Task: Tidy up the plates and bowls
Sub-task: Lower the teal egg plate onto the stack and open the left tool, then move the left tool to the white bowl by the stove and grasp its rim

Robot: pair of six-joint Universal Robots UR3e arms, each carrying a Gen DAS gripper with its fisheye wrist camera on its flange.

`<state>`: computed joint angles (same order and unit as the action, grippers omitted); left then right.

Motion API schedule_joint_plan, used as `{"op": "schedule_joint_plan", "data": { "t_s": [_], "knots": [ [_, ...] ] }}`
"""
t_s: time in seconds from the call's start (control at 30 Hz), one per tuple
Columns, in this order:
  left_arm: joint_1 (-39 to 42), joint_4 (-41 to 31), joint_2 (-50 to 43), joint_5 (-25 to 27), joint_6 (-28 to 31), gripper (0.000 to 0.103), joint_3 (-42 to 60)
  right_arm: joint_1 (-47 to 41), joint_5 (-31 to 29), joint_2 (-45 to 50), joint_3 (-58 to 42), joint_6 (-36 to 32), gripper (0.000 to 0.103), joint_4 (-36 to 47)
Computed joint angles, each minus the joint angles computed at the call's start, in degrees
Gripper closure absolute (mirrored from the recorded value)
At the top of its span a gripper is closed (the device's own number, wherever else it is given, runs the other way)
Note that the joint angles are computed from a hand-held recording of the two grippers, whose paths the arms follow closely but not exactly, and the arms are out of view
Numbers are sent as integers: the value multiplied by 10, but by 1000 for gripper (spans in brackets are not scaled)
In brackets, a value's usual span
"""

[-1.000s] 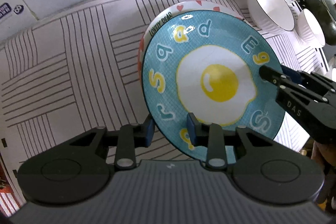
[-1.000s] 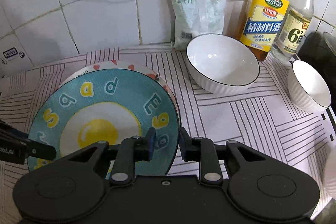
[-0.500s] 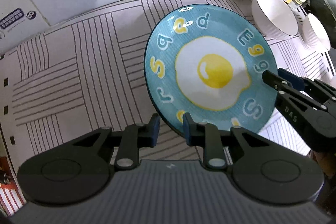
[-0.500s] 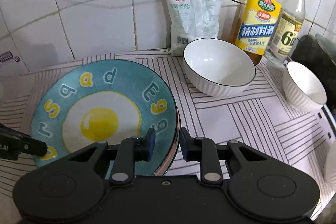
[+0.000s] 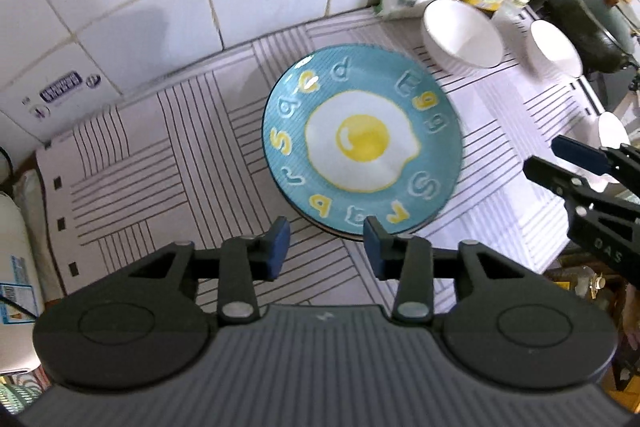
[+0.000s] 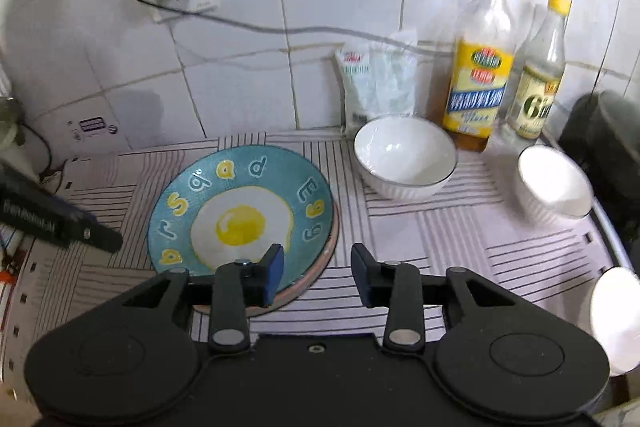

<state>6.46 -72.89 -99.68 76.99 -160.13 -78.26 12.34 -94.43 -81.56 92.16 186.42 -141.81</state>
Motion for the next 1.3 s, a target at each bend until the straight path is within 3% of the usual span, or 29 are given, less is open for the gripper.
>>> {"op": "schedule_joint_plan", "data": {
  "t_s": [0.23,0.47,0.63,0.7,0.8,0.93,1.1,1.3],
  "knots": [
    [-51,-30,40,41,-50,55,25,-79,59,-147,102,-104,47,10],
    [-150,-29,43,66,-142,45,55,-273,195,-350,213,-273,37,101],
    [-236,5,3,93,-210,35,104,-512,362,-499,232,-475,27,282],
    [-268,24,-22,102,-236,31,126,-607,422,-535,229,-563,15,364],
    [-308,42,-61,113,-271,28,159,-720,481,-571,229,-687,13,464],
    [-353,78,-126,125,-310,23,207,-796,506,-572,246,-797,10,509],
    [-389,108,-231,140,-350,19,298,-838,500,-533,290,-860,9,475],
    [-405,52,-369,125,-391,19,467,-883,482,-482,350,-910,9,429]
  ]
}}
